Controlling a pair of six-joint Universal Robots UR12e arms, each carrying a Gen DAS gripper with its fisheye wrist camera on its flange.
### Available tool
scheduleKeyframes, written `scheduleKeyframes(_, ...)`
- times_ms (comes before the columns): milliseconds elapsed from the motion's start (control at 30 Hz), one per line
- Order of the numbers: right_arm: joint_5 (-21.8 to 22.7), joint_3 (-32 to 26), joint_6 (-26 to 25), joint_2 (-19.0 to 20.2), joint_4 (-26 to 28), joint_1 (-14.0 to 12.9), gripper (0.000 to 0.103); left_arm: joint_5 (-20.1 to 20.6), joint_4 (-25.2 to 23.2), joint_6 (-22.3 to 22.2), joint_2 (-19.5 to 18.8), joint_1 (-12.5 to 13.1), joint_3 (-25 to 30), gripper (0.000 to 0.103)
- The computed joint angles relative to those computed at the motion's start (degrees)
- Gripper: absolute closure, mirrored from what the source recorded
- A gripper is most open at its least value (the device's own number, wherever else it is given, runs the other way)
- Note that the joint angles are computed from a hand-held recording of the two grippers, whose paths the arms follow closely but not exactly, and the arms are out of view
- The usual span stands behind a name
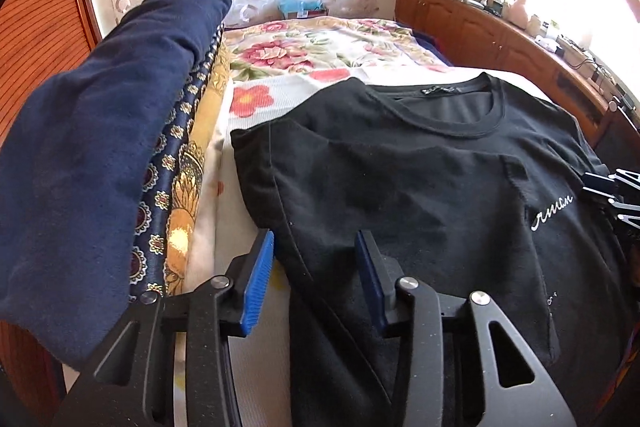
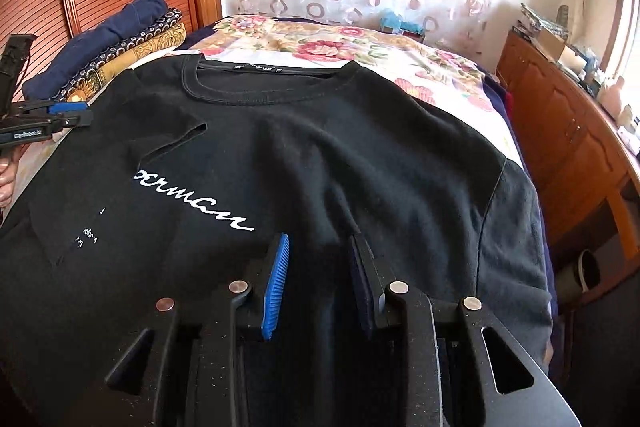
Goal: Fold small clothes
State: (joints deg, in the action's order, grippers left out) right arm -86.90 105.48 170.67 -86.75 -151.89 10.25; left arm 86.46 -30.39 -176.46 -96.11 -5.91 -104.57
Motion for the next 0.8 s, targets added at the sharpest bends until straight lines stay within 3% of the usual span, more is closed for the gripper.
scheduleKeyframes(100, -0.01, -0.23, -0.3, 0.42, -0.19, -0.17, 0.071, 0.81, -0.35, 0.68, -0.19, 0.0, 0.16, 0.068)
scheduleKeyframes(167, -0.12, -0.43, -0.41, 0.71, -0.32, -0.17, 0.071, 1.15, -0.38, 1.04, -0.31, 0.06, 0.19, 0.085)
scheduleKeyframes(233, -0.16, -0.47, -0.37, 0.71, -0.28, -0.11, 0.071, 1.03, -0.13, 1.78, -0.23, 0.31, 0.11, 0.094)
scheduleKeyframes(333, -0.17, -0.46, -0.39, 0.72, -0.29, -0.11, 0.071, 3.07, 1.83, 2.71, 0.28, 0.26, -0.4, 0.097)
scheduleKeyframes(433, -0.21, -0.44, -0.44, 0.68, -0.3, -0.08, 0.071, 5.09, 3.42, 2.75, 0.5, 0.34, -0.22, 0.097)
scheduleKeyframes(600, -0.08, -0.43, -0.46, 0.72, -0.33, -0.12, 0.071, 3.11, 3.75, 2.69, 1.27, 0.74, -0.21, 0.096)
scheduleKeyframes(700, -0.08, -0.41, -0.51, 0.69, -0.34, -0.14, 0.071, 1.89, 5.2, 2.6, 2.11, 0.6, -0.92, 0.088)
scheduleKeyframes(800, 0.1, -0.43, -0.45, 0.71, -0.3, -0.19, 0.071, -1.59, 6.68, 2.22, 3.12, 0.87, -1.85, 0.07)
